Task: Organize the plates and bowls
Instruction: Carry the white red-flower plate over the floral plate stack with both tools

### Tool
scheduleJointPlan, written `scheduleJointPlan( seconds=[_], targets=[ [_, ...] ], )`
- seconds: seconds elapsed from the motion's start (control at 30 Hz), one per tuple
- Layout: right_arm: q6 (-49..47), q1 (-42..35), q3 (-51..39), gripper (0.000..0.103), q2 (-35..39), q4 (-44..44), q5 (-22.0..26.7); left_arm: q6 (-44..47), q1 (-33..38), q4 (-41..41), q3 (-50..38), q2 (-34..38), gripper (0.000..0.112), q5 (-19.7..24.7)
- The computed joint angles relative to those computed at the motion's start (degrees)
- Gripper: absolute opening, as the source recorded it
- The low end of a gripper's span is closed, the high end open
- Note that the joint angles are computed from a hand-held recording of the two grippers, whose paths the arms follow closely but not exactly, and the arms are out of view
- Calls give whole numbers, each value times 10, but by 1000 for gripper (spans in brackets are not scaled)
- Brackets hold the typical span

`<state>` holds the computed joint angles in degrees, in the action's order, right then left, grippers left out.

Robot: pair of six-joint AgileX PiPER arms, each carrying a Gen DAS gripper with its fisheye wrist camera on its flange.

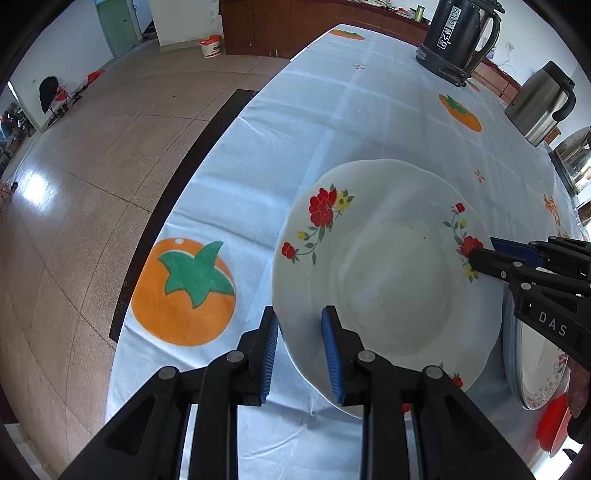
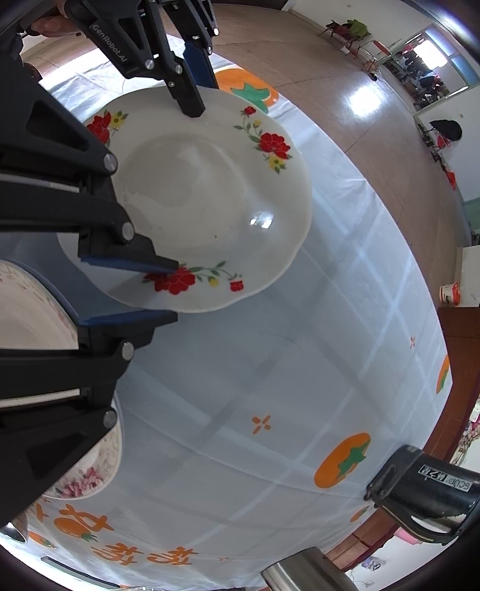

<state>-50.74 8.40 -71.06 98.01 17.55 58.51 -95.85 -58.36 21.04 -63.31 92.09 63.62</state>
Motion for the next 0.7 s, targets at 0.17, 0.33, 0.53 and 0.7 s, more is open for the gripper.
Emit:
scheduleJointPlan(
  seconds=[0.17, 0.33, 0.53, 0.7],
  targets=[
    [-3, -1, 6, 19, -5, 3, 1, -8, -6, -2, -1, -4, 25, 9],
    [-7, -3, 6, 18, -8, 7, 4, -18, -15, -2, -1, -7, 25, 19],
    [-8, -8, 15, 18, -16, 7, 8, -24, -25, -9, 0, -11, 24, 19],
    [-10, -11, 19, 18, -21, 8, 13, -39, -40, -11, -1, -16, 24, 29]
  ],
)
